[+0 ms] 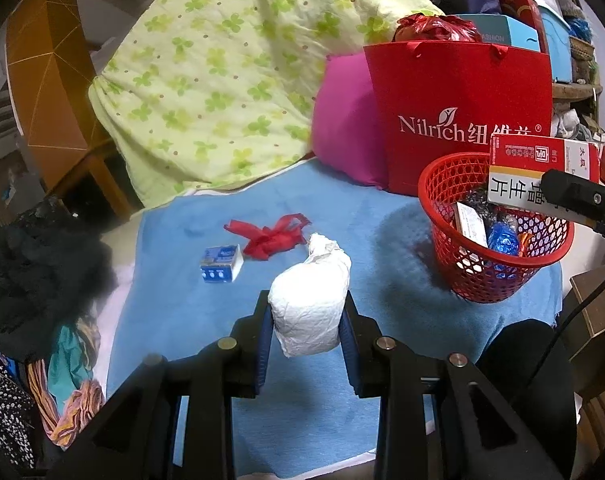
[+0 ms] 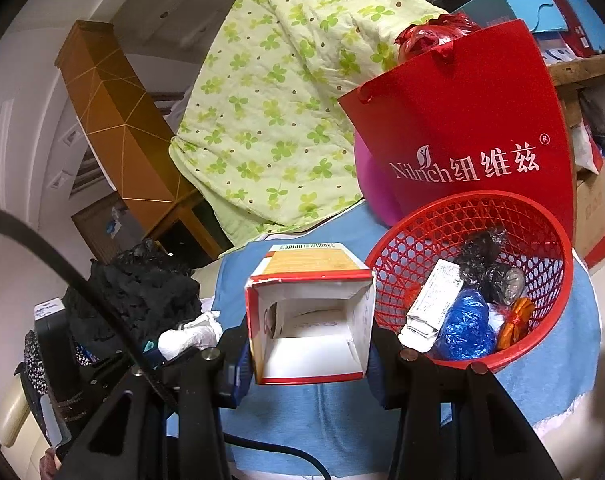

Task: Collect trash
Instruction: 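Lift the tissue and box and carry both toward the red mesh basket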

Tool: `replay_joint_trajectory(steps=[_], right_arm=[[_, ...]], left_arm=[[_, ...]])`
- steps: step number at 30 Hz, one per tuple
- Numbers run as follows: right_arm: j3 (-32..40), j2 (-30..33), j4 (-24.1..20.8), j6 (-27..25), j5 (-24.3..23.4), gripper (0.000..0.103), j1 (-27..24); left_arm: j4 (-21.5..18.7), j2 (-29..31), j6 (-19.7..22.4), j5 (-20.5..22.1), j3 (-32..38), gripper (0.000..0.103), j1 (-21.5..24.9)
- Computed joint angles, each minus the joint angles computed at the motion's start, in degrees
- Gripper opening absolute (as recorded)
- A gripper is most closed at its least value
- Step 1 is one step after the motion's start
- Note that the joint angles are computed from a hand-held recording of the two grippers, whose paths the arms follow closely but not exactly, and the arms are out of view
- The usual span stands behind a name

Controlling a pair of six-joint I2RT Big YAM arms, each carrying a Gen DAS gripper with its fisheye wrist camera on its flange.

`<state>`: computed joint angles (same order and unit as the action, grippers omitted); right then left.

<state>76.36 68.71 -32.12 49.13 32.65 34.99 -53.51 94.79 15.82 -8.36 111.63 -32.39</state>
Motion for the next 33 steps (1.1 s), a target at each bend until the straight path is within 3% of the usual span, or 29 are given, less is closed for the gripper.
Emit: replay_joint_trajectory(steps=[33], right_arm=[[-3.28, -2.7, 0.33, 2.76, 0.25, 0.049, -1.07]], left_arm=[[-1.28, 1.16, 1.55, 0.29, 0.76, 0.034, -1.08]])
